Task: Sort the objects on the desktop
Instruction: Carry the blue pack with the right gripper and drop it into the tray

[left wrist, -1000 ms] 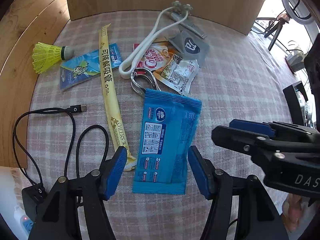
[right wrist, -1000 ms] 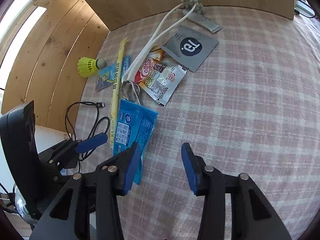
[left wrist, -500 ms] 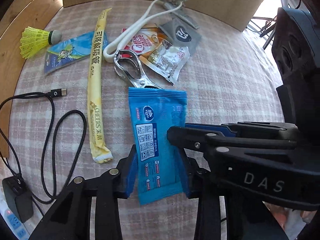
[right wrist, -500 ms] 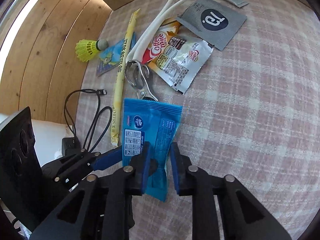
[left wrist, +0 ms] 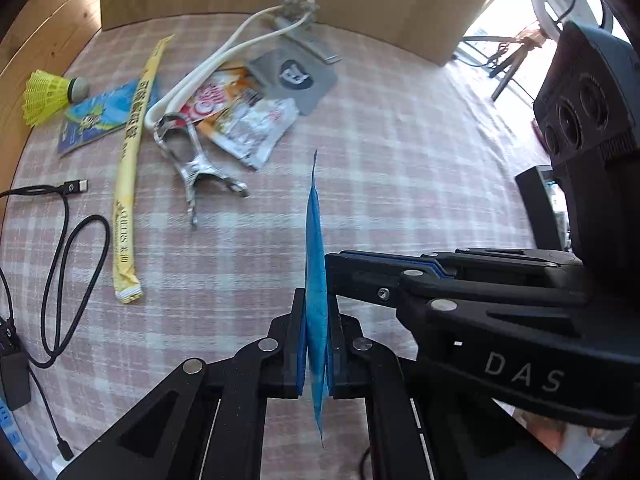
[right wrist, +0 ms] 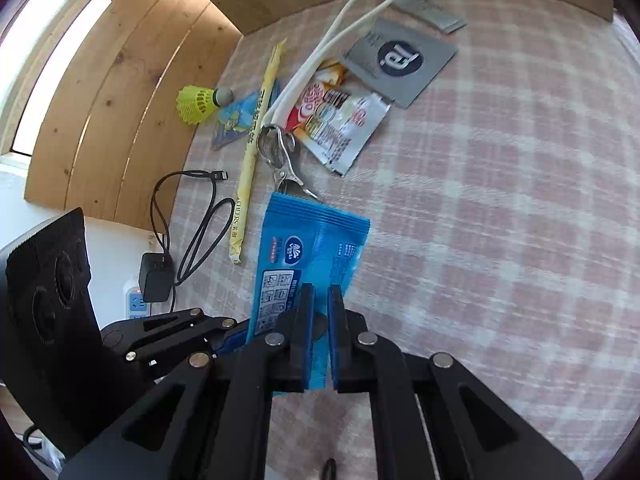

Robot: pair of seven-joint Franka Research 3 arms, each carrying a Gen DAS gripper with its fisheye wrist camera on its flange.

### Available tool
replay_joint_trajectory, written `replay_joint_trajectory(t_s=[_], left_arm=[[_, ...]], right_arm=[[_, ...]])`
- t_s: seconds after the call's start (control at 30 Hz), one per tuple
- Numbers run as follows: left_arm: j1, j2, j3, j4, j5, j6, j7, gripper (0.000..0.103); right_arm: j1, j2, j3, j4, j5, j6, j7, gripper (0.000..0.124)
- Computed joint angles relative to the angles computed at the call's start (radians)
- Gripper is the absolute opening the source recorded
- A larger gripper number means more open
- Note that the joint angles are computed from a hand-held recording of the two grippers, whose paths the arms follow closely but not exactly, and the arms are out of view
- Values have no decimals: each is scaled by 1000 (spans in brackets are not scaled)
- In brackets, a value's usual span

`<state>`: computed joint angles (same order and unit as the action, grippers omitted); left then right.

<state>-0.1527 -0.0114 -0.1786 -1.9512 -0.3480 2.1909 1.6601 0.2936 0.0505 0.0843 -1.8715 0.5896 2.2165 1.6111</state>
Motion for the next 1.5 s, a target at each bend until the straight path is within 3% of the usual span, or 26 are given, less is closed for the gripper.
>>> replay_joint_trajectory(t_s=[0.27,0.43,0.6,0.87,1.07,1.23,1.3,1.33,1.4,1.5], left_arm=[[-58,11,-43,79,-5,0,4,6],[-116,62,-87,182,-15,-14,25,6],[-187,171,-151,341,-20,-51,32,6],[-315,319,-245,546,8,-132,89,6],[-434,448,-281,731,61,-210,84,6],[-537,536,-268,864,150,-249,60,7],[-585,553,-245,902,225,-264,36,26],[-597,551,-239,902,246,-255,27,47],[-597,522,-236,858,264,-200,23,50],[-592,490,-233,814,292,-157,12,50]], right_arm=[[-47,-227,-51,-204,15,48,-32,7],[-118,-426,-98,-370,-25,66,9,7],[-243,-641,-131,-526,-151,46,84,7],[-496,-904,-185,-659,-353,-79,188,7],[-637,-995,-230,-689,-442,-141,198,8],[-698,-1017,-258,-697,-466,-158,174,8],[-715,-1025,-255,-698,-472,-162,173,8],[-719,-1026,-254,-697,-472,-161,171,9],[-729,-1044,-248,-700,-477,-171,171,10],[-731,-1044,-236,-697,-486,-164,170,22]])
